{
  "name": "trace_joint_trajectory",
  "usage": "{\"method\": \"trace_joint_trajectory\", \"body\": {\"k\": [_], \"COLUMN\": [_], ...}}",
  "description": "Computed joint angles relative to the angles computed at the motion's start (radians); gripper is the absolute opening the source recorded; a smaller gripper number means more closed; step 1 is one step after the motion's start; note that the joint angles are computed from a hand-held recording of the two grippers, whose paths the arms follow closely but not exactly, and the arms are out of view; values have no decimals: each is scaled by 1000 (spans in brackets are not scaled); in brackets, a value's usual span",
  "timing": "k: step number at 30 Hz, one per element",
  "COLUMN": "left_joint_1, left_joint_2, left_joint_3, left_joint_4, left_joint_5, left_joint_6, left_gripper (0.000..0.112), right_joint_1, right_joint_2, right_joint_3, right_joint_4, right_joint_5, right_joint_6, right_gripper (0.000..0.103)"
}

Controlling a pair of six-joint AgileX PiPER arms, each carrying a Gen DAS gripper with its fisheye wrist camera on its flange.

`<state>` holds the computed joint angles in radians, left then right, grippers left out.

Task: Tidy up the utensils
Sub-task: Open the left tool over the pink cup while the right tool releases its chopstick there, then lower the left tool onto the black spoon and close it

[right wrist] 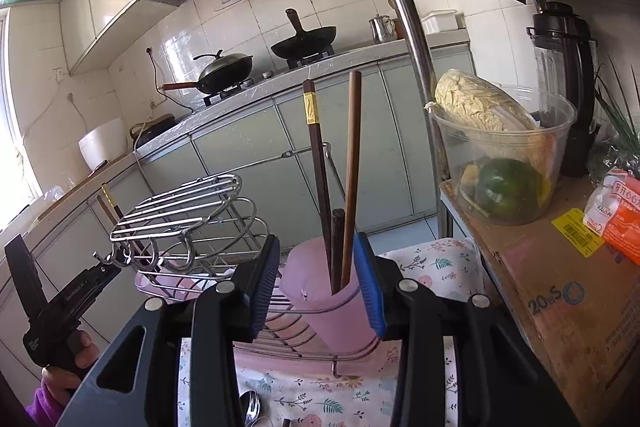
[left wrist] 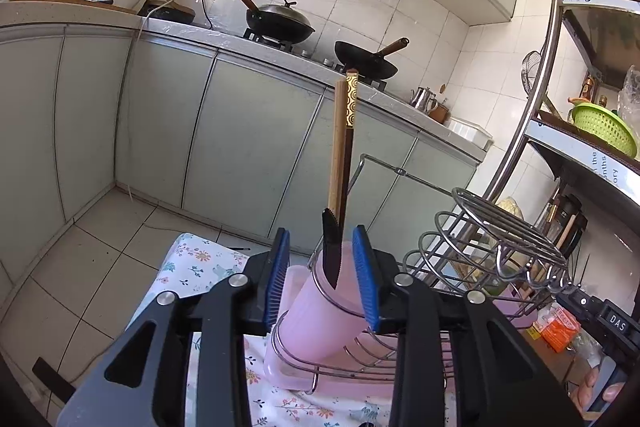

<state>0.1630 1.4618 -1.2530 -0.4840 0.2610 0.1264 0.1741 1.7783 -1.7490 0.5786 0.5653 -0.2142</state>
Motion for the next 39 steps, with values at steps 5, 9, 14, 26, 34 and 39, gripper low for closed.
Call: {"method": "trace_joint_trajectory", "body": {"k": [5,9,14,26,34,39], "left_joint_1": [-7,-11,-22,-43,-25,-30], "left_joint_2": [-41,-78,-125,-150,-66,-2], "left_joint_3": [24,45,85,171,155,164], "left_joint_4": [56,77,104,66,-109,-170], "left_joint_5": [24,66,122,277,485,562], "left_joint_6": [-54,-65,-67,15,186,238], "left_gripper": [34,35,35,35,34,25], "right_joint_1": [-9,-2,11,71,72,55], "right_joint_2": [-53,-94,-123,-111,-77,-60], "right_joint_3": [79,139,197,267,276,270], "right_joint_4": [13,-14,-34,-52,3,48], "right_joint_5": [-11,-9,24,158,237,288], "right_joint_6": [-11,10,18,2,-6,-20], "right_gripper": [38,38,41,44,36,27]}}
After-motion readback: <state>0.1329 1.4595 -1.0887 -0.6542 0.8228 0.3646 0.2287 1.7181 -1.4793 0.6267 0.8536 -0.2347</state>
